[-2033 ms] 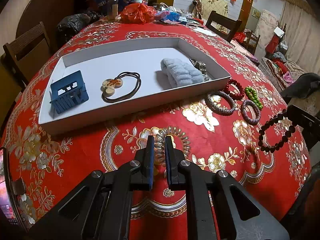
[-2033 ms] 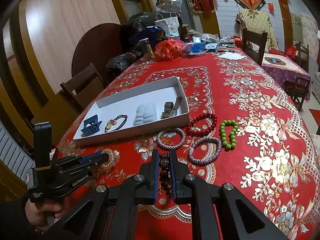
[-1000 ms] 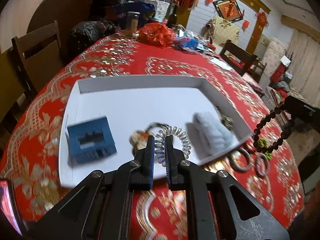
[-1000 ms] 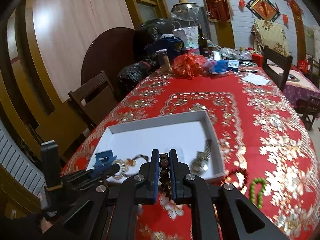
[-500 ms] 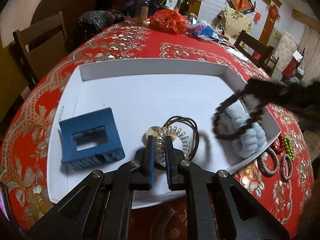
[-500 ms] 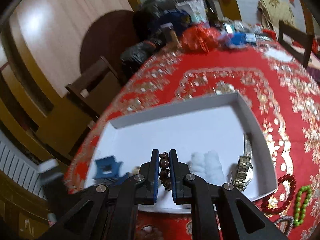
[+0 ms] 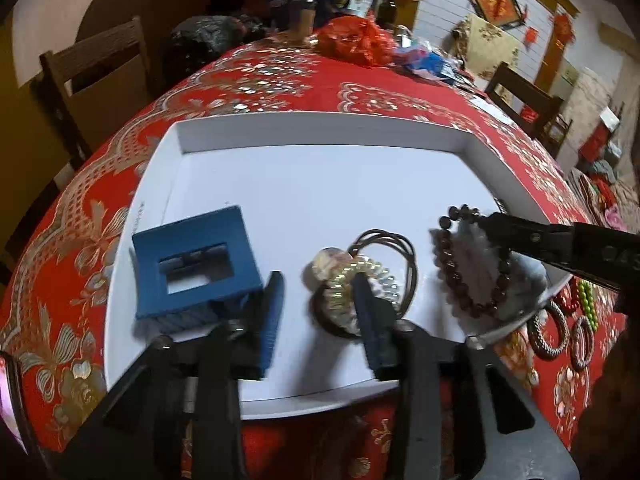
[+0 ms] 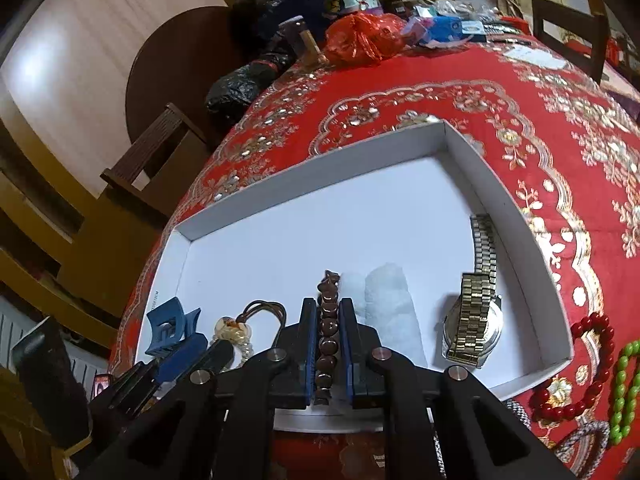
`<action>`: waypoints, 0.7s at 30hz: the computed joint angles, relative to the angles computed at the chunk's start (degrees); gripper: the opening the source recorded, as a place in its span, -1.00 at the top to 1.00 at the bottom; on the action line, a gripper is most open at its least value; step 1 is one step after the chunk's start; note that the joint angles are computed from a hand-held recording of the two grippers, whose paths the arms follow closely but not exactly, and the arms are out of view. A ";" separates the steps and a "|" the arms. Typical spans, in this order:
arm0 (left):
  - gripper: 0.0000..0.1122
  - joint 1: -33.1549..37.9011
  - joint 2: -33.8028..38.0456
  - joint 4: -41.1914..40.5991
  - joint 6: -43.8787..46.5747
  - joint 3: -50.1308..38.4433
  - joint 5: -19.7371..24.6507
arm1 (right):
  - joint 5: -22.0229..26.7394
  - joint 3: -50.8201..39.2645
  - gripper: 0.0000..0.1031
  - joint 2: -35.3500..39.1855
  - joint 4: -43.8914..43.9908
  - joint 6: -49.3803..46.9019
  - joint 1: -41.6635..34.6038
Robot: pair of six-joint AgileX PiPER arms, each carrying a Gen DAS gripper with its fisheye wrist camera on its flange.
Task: Organize jewelry
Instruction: 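Lower and open the left tool in the box while the right tool releases the bead bracelet, then grasp the grey braided bracelet with the left tool while the right tool grasps the purple braided bracelet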
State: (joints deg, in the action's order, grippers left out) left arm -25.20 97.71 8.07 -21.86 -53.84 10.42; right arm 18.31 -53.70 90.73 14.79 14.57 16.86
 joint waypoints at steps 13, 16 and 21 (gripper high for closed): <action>0.26 -2.55 -4.55 24.18 -23.95 4.66 -1.15 | 3.00 4.83 0.27 -11.70 -6.04 3.95 -4.41; 0.26 -3.00 -7.35 23.98 -24.29 6.20 -1.55 | 5.88 7.61 0.27 -16.93 -9.42 4.34 -7.35; 0.26 -7.45 -11.56 11.00 -10.68 7.98 -2.47 | 12.80 12.83 0.27 -26.33 -11.76 0.32 -15.68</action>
State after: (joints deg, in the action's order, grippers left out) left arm -32.65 86.15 19.07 -32.54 -45.85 7.95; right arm 31.10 -40.88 64.40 3.03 14.89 1.18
